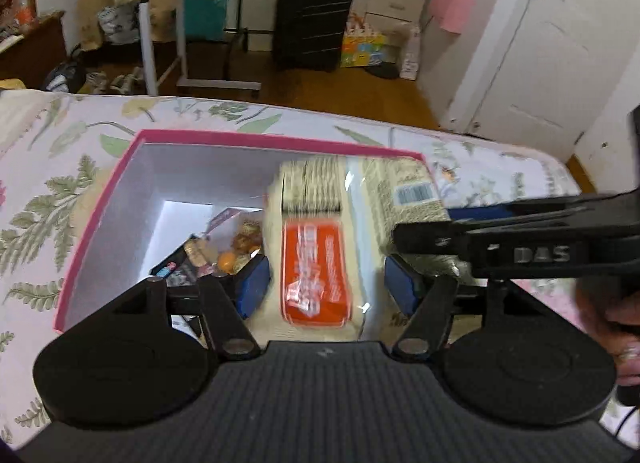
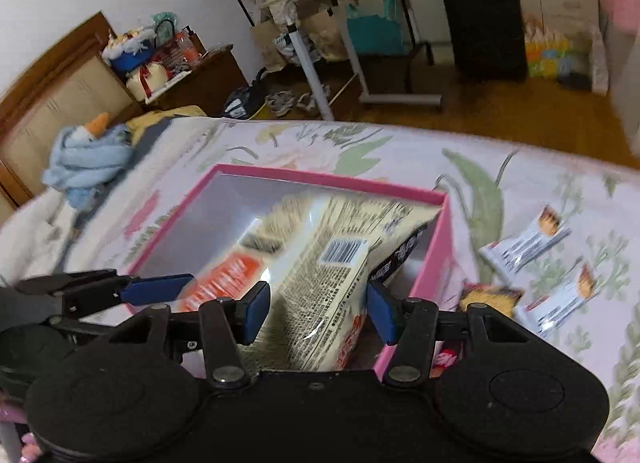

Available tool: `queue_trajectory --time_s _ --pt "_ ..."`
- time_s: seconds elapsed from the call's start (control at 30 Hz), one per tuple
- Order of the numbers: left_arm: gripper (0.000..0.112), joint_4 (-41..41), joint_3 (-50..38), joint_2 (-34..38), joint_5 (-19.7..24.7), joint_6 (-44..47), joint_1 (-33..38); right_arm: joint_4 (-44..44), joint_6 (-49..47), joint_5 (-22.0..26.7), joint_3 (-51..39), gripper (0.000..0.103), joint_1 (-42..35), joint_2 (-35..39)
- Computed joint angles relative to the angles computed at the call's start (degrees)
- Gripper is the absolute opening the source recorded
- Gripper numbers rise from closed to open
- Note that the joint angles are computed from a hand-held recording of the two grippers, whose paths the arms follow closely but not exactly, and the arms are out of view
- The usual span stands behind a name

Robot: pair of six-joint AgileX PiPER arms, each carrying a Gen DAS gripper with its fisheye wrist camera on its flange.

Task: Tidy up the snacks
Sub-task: 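Carry the noodle packet into the pink box and release it, then move both tools toward the two white wafer bars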

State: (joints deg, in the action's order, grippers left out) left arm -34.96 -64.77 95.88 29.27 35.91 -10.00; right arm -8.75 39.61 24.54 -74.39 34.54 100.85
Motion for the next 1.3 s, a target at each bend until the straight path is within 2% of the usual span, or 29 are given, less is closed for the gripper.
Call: queue_trajectory --time_s 0.03,0.1,0.2,0.3,0.43,0.57,0.67,0.87,1.1,1.2,1.3 --pt "0.064 0.5 1.1 -0.8 -1.3 0.1 -0.3 -3.1 2.3 -0.2 1.1 0.064 0.6 -1.2" --pt "0.065 -1.4 2.8 -2.5 -1.7 2.5 0.1 -6.3 5.3 -1.0 3.7 0.065 1.4 -4.6" --pt "0.065 -2.9 3.5 -4.6 1.0 3.7 1.4 -9.8 9.5 0.0 7.1 0.066 2.5 -9.5" --pt "0.065 -3.4 4.5 -7.7 3.2 3.9 2.1 -17.1 19.0 2.0 11.5 0.066 5.0 -15.1" --pt "0.065 -4.0 5.5 -11.8 7.6 4.4 2.5 -22.6 28.2 5.6 17.9 0.066 8.9 -23.3" --pt "0.062 -4.8 4.9 -13.1 13.3 5.6 2.6 -19.8 26.2 10.2 19.8 0.066 9.8 -29.5" --pt "0.062 -3.2 5.2 -14.1 14.4 3.3 1.8 -18.8 24.5 13.5 20.3 0.066 10.3 -33.8" --pt "0.062 -2.5 3.8 -16.2 19.1 -0.3 -0.6 -25.7 31.2 23.2 22.4 0.066 18.0 -40.9" --pt "0.062 1.8 1.3 -15.7 17.6 -5.8 -10.1 -34.3 52.9 37.6 33.2 0.066 32.7 -52.6" --pt "0.062 5.5 -0.1 -13.3 15.7 -9.9 -15.1 -35.1 62.0 41.8 39.6 0.066 37.2 -59.3" --pt "0.062 5.2 -1.4 -10.6 15.7 -12.3 -18.4 -35.3 71.4 43.1 47.7 0.066 41.6 -68.8"
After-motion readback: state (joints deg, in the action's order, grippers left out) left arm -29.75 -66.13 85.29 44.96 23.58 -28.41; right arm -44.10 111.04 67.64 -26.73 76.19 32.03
